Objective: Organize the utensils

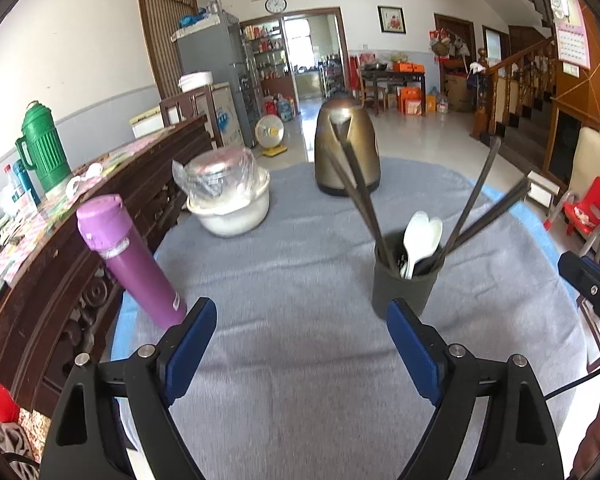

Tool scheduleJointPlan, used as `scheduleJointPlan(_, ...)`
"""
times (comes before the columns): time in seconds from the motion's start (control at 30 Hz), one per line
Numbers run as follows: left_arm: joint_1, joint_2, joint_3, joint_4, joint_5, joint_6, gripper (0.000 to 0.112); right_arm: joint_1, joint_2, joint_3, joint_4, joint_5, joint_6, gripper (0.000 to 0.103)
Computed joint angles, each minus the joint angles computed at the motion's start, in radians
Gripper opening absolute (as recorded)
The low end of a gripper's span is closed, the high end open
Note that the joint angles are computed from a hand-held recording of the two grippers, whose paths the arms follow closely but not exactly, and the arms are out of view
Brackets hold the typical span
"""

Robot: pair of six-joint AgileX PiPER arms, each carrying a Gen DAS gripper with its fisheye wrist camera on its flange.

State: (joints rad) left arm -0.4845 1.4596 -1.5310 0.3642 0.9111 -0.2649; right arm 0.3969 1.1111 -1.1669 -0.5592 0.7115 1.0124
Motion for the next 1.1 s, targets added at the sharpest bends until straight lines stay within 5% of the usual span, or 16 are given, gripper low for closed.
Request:
scheduleJointPlan(0.47,0.004,-0.079,0.177,0.024,0.026,-0.072,0.087,0.119,-0.007,0.028,0.021,0.108,0.006,0.059)
scheduleJointPlan(1.1,-0.021,-0.089,0.197,0.076,0.076,-0.131,0.087,0.170,-0.009,0.033,0.089,0.160,0.011,0.059)
